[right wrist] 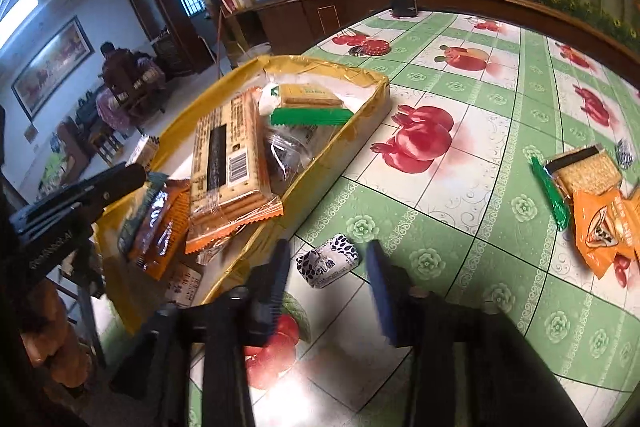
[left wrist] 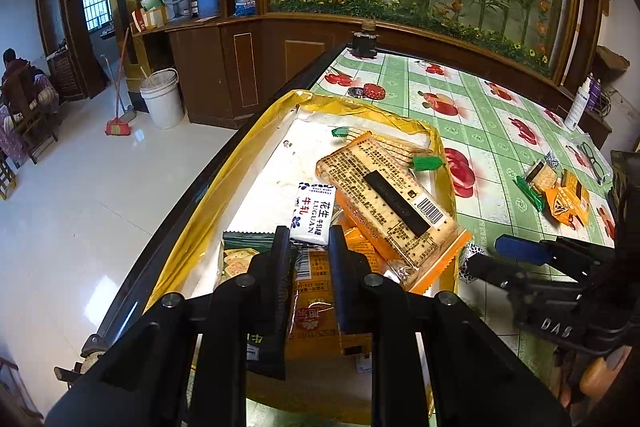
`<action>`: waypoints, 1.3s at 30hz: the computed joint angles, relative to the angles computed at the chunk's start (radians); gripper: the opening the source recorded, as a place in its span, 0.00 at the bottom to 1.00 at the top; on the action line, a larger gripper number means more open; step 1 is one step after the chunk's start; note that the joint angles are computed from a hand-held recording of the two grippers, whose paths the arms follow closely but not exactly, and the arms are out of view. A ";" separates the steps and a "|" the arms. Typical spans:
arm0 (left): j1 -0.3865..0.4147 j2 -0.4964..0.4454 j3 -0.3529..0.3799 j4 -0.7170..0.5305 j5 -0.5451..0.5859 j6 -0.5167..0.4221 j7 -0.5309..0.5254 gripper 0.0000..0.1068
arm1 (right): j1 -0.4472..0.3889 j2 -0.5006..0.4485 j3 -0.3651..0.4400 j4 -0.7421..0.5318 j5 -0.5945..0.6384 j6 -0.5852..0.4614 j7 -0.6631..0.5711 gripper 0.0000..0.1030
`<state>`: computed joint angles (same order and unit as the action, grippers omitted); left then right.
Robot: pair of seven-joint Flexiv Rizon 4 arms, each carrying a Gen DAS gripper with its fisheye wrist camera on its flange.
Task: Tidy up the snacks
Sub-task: 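Open the left tool over the tray while the right tool carries the black-and-white carton into it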
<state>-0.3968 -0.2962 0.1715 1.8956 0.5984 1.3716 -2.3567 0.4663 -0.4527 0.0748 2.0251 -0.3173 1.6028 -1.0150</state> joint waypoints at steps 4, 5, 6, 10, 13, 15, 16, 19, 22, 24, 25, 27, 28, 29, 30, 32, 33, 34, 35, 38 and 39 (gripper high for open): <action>0.012 -0.004 -0.009 0.004 -0.020 0.004 0.019 0.16 | 0.065 -0.012 -0.066 -0.007 -0.048 -0.033 0.011 0.51; 0.015 -0.004 -0.011 0.005 -0.026 0.006 0.025 0.16 | 0.093 -0.014 -0.100 -0.004 -0.065 -0.038 0.026 0.51; 0.017 -0.005 -0.013 0.006 -0.032 0.008 0.032 0.16 | 0.108 -0.016 -0.117 -0.001 -0.078 -0.041 0.037 0.50; 0.019 -0.010 -0.012 0.009 -0.052 0.012 0.048 0.16 | 0.117 -0.017 -0.137 0.009 -0.098 -0.030 0.059 0.35; 0.026 -0.014 -0.016 0.019 -0.080 0.027 0.070 0.16 | 0.104 -0.011 -0.132 0.015 -0.098 -0.014 0.064 0.35; 0.020 -0.017 -0.010 0.017 -0.086 0.028 0.074 0.16 | 0.103 -0.005 -0.137 0.017 -0.098 0.001 0.065 0.35; 0.019 -0.018 -0.008 0.018 -0.090 0.030 0.078 0.16 | 0.112 0.002 -0.150 0.021 -0.100 0.011 0.068 0.35; 0.013 -0.023 -0.002 0.013 -0.098 0.031 0.087 0.16 | 0.152 0.026 -0.195 0.037 -0.098 0.057 0.078 0.35; 0.006 -0.026 0.004 0.010 -0.103 0.027 0.090 0.16 | 0.120 0.035 -0.144 0.015 -0.082 0.070 0.048 0.35; 0.006 -0.026 0.004 0.011 -0.110 0.029 0.096 0.16 | 0.123 0.030 -0.138 -0.010 -0.078 0.066 0.035 0.35; 0.003 -0.027 0.008 0.010 -0.108 0.029 0.095 0.16 | 0.117 0.023 -0.125 -0.026 -0.076 0.061 0.027 0.35; -0.001 -0.029 0.012 0.007 -0.106 0.027 0.093 0.16 | 0.097 0.006 -0.091 -0.062 -0.070 0.049 0.013 0.35; -0.001 -0.029 0.014 0.007 -0.106 0.027 0.094 0.16 | 0.086 -0.004 -0.073 -0.081 -0.068 0.042 0.004 0.35; -0.002 -0.029 0.016 0.007 -0.105 0.026 0.093 0.16 | 0.081 -0.012 -0.062 -0.098 -0.066 0.036 -0.001 0.35; -0.002 -0.029 0.018 0.006 -0.104 0.024 0.092 0.16 | 0.077 -0.020 -0.052 -0.113 -0.064 0.034 -0.006 0.35; -0.002 -0.028 0.021 0.006 -0.101 0.021 0.089 0.16 | 0.059 -0.039 -0.021 -0.146 -0.058 0.021 -0.021 0.35; -0.001 -0.027 0.022 0.006 -0.100 0.021 0.088 0.16 | 0.051 -0.049 -0.005 -0.164 -0.055 0.015 -0.028 0.35; -0.002 -0.026 0.025 0.007 -0.097 0.019 0.084 0.16 | 0.043 -0.058 0.007 -0.178 -0.050 0.013 -0.035 0.35; -0.002 -0.024 0.027 0.007 -0.095 0.016 0.078 0.16 | 0.040 -0.067 0.015 -0.194 -0.047 0.006 -0.039 0.35; 0.024 -0.019 0.010 0.021 -0.119 0.020 0.089 0.16 | 0.002 -0.096 0.078 -0.245 -0.029 -0.031 -0.069 0.38; 0.032 -0.017 0.004 0.026 -0.129 0.023 0.096 0.16 | -0.014 -0.103 0.105 -0.258 -0.020 -0.043 -0.083 0.38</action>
